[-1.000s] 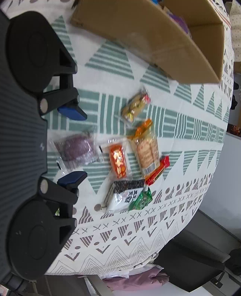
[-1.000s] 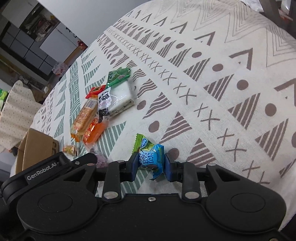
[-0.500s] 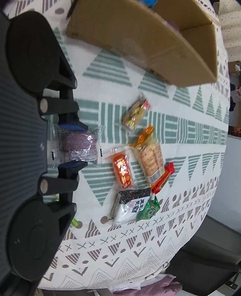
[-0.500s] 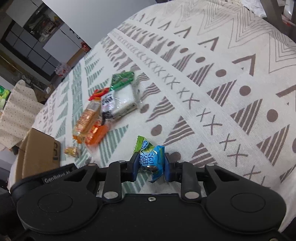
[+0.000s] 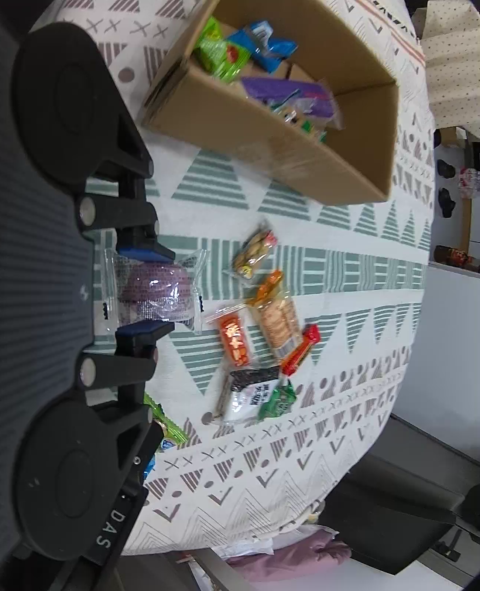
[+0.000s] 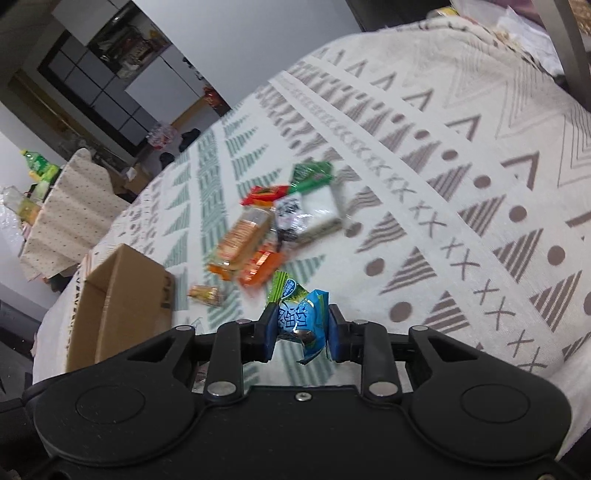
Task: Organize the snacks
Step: 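Carry both packets over the box and open both tools to drop them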
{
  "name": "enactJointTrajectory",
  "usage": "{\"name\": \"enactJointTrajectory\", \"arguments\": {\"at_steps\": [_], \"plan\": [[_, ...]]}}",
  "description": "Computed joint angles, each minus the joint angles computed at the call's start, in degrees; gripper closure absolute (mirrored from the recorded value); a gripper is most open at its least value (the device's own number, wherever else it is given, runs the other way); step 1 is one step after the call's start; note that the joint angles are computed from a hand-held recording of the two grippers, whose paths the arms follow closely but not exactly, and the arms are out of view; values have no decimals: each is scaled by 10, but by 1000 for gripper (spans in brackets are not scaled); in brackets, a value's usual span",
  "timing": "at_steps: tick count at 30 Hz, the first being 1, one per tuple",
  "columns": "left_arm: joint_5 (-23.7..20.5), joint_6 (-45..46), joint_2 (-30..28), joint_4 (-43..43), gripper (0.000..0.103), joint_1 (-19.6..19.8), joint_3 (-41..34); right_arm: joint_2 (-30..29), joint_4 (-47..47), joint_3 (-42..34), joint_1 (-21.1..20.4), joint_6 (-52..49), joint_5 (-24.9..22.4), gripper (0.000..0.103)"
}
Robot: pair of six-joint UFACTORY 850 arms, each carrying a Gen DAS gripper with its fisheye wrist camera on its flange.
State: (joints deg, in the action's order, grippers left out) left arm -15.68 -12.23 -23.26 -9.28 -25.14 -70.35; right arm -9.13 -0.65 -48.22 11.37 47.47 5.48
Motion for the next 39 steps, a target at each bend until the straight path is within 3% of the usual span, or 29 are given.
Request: {"name": "enactJointTrajectory", "arguments": {"at_steps": [7, 13, 22, 39], "plan": [[14, 27, 35, -29, 71, 15, 18, 22, 230, -10, 21, -237, 7, 76], [12, 59, 61, -67, 71, 36, 27, 24, 286, -29, 33, -298, 10, 76], [10, 132, 89, -139, 71, 75, 33, 15, 497, -65, 52, -508, 14, 76], [0, 263, 104, -266, 71, 148, 34, -30, 609, -144, 101, -634, 22, 76]]}}
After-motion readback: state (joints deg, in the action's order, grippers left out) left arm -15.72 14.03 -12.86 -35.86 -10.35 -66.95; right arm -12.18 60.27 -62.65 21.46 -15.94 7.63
